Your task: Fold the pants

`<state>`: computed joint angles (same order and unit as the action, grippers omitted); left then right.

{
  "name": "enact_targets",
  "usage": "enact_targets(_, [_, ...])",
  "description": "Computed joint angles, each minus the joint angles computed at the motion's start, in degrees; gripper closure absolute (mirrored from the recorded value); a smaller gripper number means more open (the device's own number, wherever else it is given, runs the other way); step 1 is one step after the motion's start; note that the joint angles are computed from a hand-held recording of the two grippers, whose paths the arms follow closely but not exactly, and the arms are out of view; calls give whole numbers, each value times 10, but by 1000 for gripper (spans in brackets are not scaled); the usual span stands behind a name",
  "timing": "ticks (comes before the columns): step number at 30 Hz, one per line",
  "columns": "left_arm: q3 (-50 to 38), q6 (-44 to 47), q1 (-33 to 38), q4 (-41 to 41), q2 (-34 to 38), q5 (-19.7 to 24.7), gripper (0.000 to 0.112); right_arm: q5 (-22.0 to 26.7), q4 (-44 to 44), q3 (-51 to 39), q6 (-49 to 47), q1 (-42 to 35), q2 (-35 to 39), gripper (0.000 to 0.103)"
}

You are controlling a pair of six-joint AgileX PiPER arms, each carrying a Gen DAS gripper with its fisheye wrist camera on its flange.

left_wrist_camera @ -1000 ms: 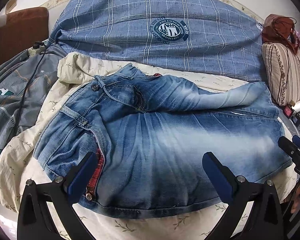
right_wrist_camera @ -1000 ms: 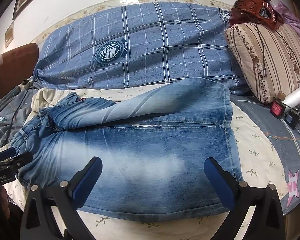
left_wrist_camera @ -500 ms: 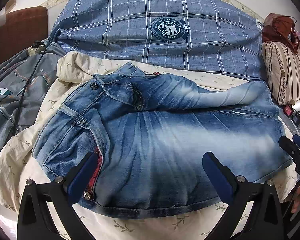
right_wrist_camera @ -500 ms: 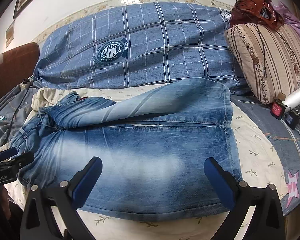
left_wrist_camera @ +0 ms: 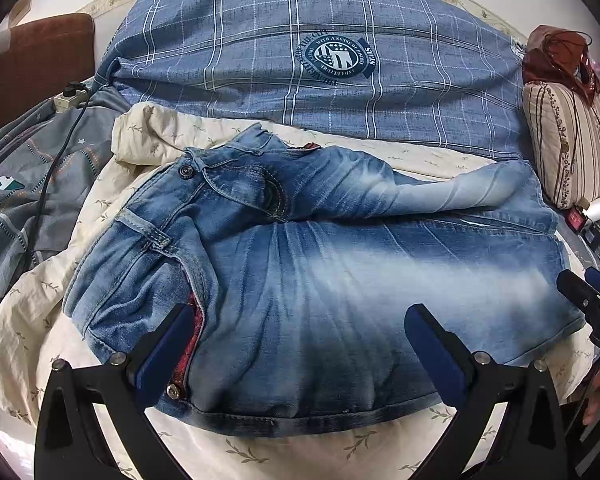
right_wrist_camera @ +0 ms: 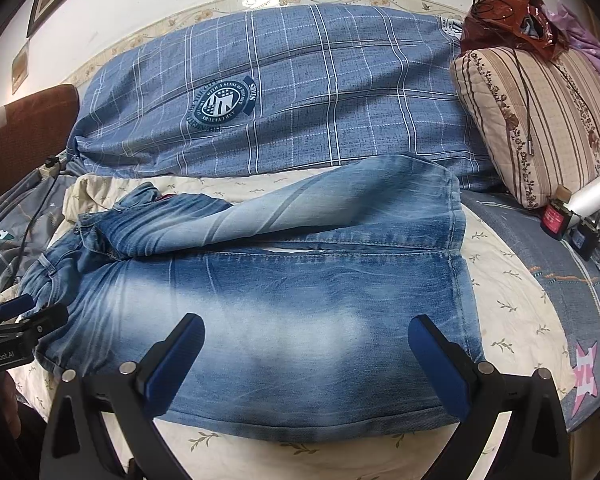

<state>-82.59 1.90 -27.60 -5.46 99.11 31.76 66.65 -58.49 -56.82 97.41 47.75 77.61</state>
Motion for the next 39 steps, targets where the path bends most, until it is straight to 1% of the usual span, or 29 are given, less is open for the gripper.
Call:
enact_targets(23, [5, -1, -3, 5, -3, -3, 9, 0, 0, 1, 0, 0, -1, 0])
enact_targets(27, [3, 7, 1, -7, -3, -2, 9, 1, 0, 1, 0, 0, -1, 0])
enact_targets(29, [-1, 29, 15, -39, -3, 6, 9, -2, 0, 6, 2, -1, -6, 0])
enact_targets(30, [-2, 46, 25, -64, -3, 9, 9, -11, 3, 13, 4, -4, -14, 0])
enact_targets(31, [-4, 77, 44, -110, -4, 15, 9, -25, 10, 25, 9, -11, -32, 0])
enact_targets(32, [-6, 99, 62, -149, -4, 26, 9, -29, 17, 37, 15, -15, -49, 0])
enact_targets(33, [-6, 116, 84, -187, -6, 36, 9, -29, 26, 58, 35, -15, -83, 0])
enact_targets(34, [-2, 122, 100, -208, -9, 37, 9, -31, 32, 78, 60, -13, -111, 0])
enact_targets(37, [-6, 86, 143, -206, -6, 53, 9, -52, 62, 156, 139, -12, -222, 0])
enact_targets(39, [-14, 60, 164, -201, 4, 70, 9, -88, 124, 196, 136, -59, -292, 0])
